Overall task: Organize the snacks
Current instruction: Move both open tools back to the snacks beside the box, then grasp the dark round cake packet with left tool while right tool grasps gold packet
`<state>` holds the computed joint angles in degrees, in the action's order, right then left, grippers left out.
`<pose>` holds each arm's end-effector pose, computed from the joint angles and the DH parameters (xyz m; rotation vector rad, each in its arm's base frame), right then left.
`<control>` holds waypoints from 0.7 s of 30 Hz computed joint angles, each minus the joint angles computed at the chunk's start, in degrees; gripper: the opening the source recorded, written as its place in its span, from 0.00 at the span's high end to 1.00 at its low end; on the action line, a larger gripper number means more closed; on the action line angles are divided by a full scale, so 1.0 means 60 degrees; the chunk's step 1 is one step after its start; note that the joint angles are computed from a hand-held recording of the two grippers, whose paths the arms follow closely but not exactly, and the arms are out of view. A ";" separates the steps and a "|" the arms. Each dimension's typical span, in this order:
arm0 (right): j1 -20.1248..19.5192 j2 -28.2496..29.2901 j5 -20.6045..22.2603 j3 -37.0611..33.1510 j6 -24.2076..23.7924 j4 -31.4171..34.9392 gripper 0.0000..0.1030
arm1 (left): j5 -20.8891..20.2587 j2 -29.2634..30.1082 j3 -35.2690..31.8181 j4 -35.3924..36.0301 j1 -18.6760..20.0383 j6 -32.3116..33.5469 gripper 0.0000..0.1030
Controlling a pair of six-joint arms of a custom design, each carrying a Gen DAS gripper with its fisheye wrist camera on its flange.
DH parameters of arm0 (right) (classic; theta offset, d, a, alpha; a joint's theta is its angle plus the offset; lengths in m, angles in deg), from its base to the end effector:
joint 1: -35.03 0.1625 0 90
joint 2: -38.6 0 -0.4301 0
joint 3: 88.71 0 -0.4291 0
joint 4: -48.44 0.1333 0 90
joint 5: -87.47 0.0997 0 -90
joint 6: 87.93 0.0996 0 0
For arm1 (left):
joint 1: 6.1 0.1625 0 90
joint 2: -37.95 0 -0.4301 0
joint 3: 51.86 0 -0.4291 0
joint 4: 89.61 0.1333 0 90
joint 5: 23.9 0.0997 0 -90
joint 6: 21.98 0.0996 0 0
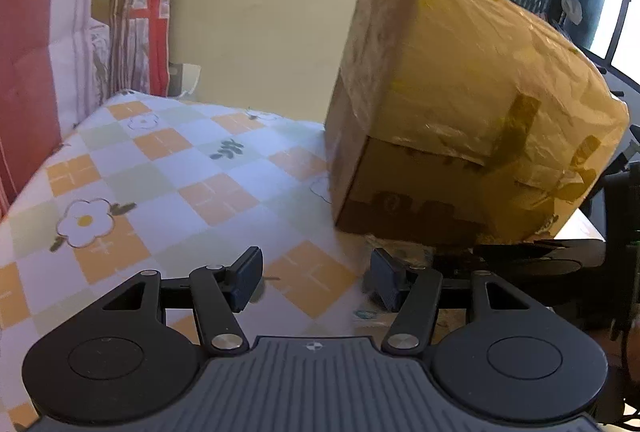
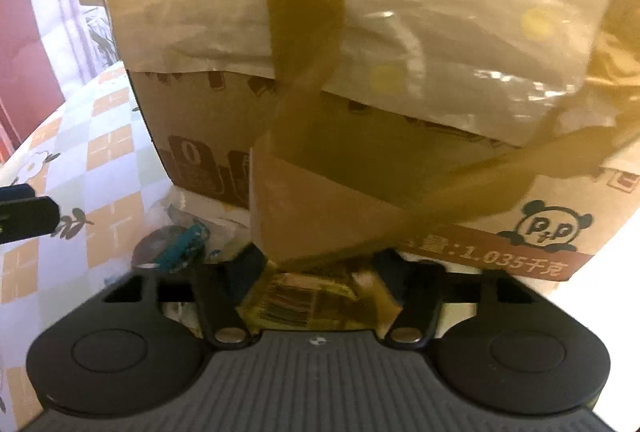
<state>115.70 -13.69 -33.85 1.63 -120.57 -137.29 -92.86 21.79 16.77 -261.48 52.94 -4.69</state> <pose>-0.0373 -0.7298 0.2770 0.1091 -2.1693 0.8882 -0.2702 -0.7790 -0.0901 0.9977 2.5542 -0.7740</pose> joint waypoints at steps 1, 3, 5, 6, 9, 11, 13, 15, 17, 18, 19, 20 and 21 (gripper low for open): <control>-0.0069 -0.0168 0.0187 0.0180 -0.0053 0.0043 0.44 | 0.0004 0.0024 -0.0026 0.0115 -0.0015 -0.0047 0.40; -0.0210 -0.0512 0.0506 0.0591 -0.0249 -0.0012 0.44 | 0.0034 0.0092 -0.0100 0.0332 -0.0052 -0.0085 0.39; -0.0311 -0.0770 0.0754 0.0913 -0.0371 -0.0078 0.44 | 0.0078 0.0194 -0.0184 0.0480 -0.0100 -0.0062 0.38; -0.0351 -0.0900 0.0886 0.1076 -0.0405 -0.0105 0.44 | 0.0107 0.0248 -0.0238 0.0553 -0.0127 -0.0054 0.34; -0.0455 -0.1245 0.1140 0.1525 -0.0494 -0.0234 0.45 | 0.0163 0.0426 -0.0419 0.0707 -0.0196 -0.0082 0.31; -0.0514 -0.1439 0.1274 0.1737 -0.0480 -0.0268 0.45 | 0.0187 0.0539 -0.0543 0.0892 -0.0258 -0.0144 0.30; -0.0568 -0.1593 0.1398 0.1891 -0.0355 -0.0275 0.46 | 0.0241 0.0635 -0.0659 0.1070 -0.0312 -0.0176 0.30; -0.0672 -0.1832 0.1684 0.2089 -0.0135 -0.0258 0.47 | 0.0272 0.0765 -0.0836 0.1300 -0.0368 -0.0238 0.28; -0.0777 -0.2099 0.2027 0.2347 -0.0033 -0.0326 0.48 | 0.0324 0.0900 -0.1022 0.1526 -0.0417 -0.0233 0.25; -0.0824 -0.2252 0.2196 0.2503 -0.0038 -0.0384 0.48 | 0.0424 0.0985 -0.1119 0.1596 -0.0448 -0.0173 0.25; -0.0849 -0.2298 0.2318 0.2574 -0.0049 -0.0450 0.48 | 0.0597 0.1098 -0.1248 0.1673 -0.0487 -0.0092 0.25; -0.0900 -0.2429 0.2490 0.2721 -0.0083 -0.0516 0.48 | 0.0751 0.1190 -0.1353 0.1763 -0.0521 -0.0046 0.25; -0.0928 -0.2487 0.2604 0.2799 -0.0117 -0.0572 0.48 | 0.0878 0.1261 -0.1437 0.1864 -0.0540 -0.0032 0.25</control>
<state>110.13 -28.61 -18.23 18.42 -121.27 -140.72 -87.59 29.35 8.14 -250.29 49.70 -4.87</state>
